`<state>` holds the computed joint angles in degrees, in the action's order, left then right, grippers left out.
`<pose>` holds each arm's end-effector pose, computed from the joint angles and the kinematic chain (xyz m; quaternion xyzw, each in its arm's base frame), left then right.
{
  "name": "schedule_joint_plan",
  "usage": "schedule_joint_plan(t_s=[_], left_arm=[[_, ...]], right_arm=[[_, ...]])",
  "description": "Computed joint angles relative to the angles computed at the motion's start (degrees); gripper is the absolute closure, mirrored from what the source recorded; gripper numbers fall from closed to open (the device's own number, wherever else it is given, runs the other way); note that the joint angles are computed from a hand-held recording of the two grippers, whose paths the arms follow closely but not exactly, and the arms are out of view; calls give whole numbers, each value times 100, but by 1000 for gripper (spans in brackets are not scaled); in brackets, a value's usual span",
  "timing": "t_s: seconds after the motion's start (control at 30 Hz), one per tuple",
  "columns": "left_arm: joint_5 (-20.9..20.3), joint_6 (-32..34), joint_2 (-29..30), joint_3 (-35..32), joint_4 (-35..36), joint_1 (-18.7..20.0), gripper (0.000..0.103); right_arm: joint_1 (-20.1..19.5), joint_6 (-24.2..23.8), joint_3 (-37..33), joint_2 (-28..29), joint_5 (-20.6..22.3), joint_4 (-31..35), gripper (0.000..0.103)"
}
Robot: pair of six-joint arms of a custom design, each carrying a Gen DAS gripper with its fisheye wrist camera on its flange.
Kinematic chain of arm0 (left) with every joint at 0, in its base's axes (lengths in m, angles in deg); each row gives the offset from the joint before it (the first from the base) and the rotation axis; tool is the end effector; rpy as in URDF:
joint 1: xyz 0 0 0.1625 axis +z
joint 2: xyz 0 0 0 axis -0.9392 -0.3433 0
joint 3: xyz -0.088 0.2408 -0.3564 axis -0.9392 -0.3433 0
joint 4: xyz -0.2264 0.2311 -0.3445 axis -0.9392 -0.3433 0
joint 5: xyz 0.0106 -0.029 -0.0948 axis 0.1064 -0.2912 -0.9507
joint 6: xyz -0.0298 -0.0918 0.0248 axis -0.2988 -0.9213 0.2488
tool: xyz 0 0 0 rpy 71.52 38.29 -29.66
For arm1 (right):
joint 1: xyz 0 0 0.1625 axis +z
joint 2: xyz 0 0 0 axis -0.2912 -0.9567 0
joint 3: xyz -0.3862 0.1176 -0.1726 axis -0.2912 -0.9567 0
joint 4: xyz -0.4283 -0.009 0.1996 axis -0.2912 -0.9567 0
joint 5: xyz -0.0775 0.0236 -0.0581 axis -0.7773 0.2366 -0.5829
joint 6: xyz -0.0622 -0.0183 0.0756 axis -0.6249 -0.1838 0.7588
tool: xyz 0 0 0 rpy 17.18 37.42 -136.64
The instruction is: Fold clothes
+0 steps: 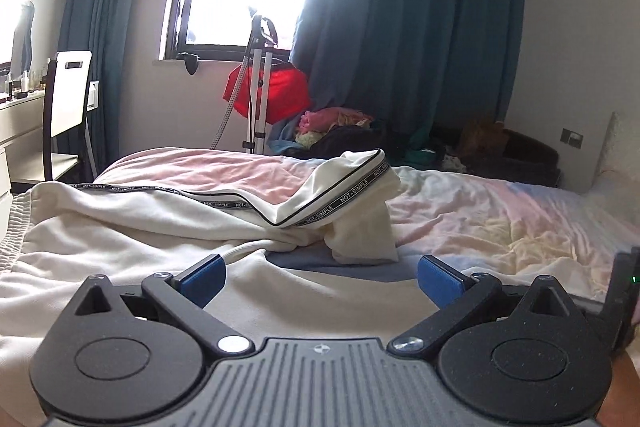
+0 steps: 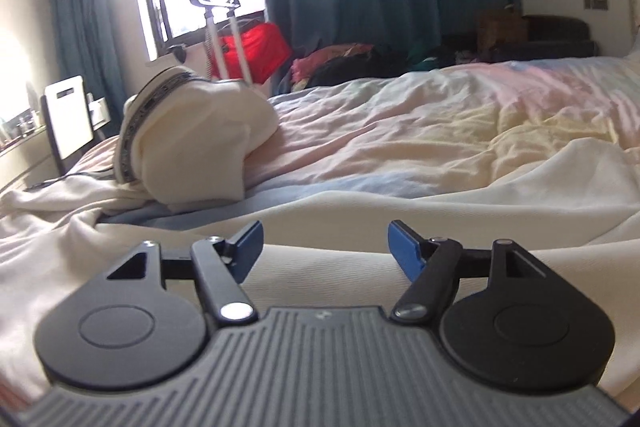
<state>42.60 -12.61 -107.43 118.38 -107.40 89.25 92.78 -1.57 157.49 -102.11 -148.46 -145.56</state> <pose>-0.4719 -0.4105 0.0814 0.1130 0.7607 -0.5538 0.3193 -0.0039 -0.6355 0.3961 0.2684 -0.8445 0.4385 0.1499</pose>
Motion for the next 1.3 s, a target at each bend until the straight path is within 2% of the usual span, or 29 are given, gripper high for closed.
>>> schedule_joint_plan(t_s=[0.07,0.2,0.27,0.33,0.43,0.5,0.57,0.6,0.63,0.67,0.73,0.77,0.8,0.87,1.07,1.2,1.27,1.3], left_arm=[[-42,24,-59,105,-127,55,0],[-98,-838,-281,213,342,201,0],[-105,-1225,-362,245,541,283,0],[-130,-1361,-415,271,562,379,0],[-241,-744,-374,399,-477,493,1],[-320,-279,-281,439,-1267,554,1],[-408,304,-149,446,-2078,601,1],[-436,480,-110,438,-2249,613,1],[-470,637,-77,424,-2366,628,1],[-504,789,-45,411,-2475,642,1],[-716,900,-41,422,-2656,708,1],[-851,805,-70,437,-2663,749,2],[-995,641,-112,456,-2652,787,3],[-1145,485,-165,486,-2706,816,3],[-868,418,-174,512,-2561,630,3],[-861,818,-49,426,-2916,585,3],[-768,913,-5,381,-2880,569,3],[-731,908,-4,371,-2808,561,3]], right_arm=[[218,438,-315,224,-117,148,31],[715,1736,-1407,1109,-455,537,31],[919,1911,-1872,1606,-831,421,31],[1069,1900,-2475,2120,-1145,748,31],[1173,2259,-2992,2681,-1370,506,30],[1194,2850,-3420,2973,-1422,973,31],[1218,3352,-3872,3196,-1326,1896,31],[1251,3349,-3973,3266,-1334,2074,31],[1308,3107,-3995,3306,-1349,2086,36],[1366,2834,-4015,3344,-1364,2089,54],[1500,2419,-4001,3393,-1559,1940,78],[1553,2413,-3961,3380,-1698,1828,80],[1584,2484,-3909,3325,-1749,1791,89],[1646,2379,-3765,3179,-1949,1574,92],[1723,1395,-3415,2609,-2434,412,93],[1741,483,-3714,2600,-3336,-295,93],[1688,509,-3868,2569,-3708,-82,91],[1626,754,-3904,2501,-3750,173,91]])
